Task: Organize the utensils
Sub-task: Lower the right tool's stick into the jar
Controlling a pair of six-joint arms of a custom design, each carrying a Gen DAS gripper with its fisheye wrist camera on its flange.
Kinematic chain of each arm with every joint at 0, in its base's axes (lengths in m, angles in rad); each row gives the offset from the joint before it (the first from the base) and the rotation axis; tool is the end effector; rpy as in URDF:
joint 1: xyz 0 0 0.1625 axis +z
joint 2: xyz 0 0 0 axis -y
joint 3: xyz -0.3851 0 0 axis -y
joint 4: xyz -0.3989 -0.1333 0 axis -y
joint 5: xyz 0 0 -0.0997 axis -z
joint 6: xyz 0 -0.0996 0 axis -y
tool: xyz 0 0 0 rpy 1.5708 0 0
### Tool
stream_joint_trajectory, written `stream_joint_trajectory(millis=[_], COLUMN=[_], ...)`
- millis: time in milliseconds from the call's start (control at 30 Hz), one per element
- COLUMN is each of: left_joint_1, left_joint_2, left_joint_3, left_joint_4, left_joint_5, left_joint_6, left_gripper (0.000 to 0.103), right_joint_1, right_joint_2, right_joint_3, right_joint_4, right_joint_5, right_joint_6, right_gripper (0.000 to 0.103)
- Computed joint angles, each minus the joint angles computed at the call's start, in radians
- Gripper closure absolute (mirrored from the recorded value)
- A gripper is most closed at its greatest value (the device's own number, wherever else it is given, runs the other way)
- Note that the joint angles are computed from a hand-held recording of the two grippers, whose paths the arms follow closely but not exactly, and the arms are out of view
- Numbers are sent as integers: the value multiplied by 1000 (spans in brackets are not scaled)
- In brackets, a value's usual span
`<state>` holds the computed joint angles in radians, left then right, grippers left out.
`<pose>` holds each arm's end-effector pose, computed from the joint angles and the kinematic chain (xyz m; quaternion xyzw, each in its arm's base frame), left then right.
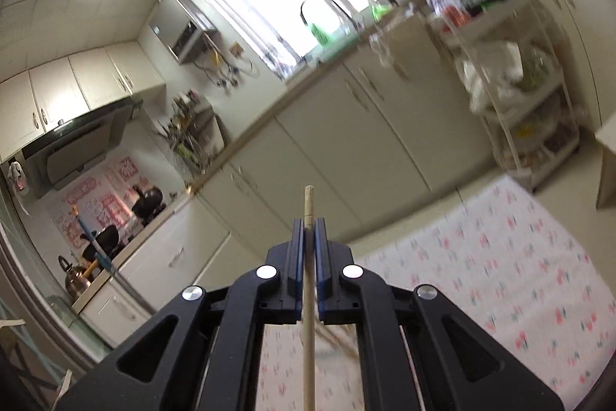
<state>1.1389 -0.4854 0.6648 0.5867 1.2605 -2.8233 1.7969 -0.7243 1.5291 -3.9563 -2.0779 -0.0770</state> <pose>-0.1579 -0.7336 0.1334 0.2768 0.8681 -0.3943 0.1200 0.2287 -0.6154 0.2307 -0.0734 -0.7002 0.6991 0.1248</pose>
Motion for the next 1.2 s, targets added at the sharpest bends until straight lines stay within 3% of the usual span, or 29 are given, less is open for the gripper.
stream_joint_trajectory(millis=[133,333,533,800,1200], left_joint_1=[11,28,33,35,27], left_joint_2=[30,50,50,53,55], left_joint_3=[-46,-80,-78,-80,-77], left_joint_4=[22,34,25,24,17], left_joint_5=[17,44,66,74,44], left_joint_6=[-34,-77,-65,-76,-78], left_gripper=[21,20,19,18,15], right_joint_1=[2,-21,-41,-46,-18], right_joint_2=[100,204,274,298,235], right_joint_3=[-192,-365,-480,-474,-282], right_joint_4=[-51,-100,-71,-67,-106], right_joint_5=[-22,-50,-99,-114,-132], right_joint_6=[-115,-173,-222,-290,-361], right_gripper=[97,97,97,97,97])
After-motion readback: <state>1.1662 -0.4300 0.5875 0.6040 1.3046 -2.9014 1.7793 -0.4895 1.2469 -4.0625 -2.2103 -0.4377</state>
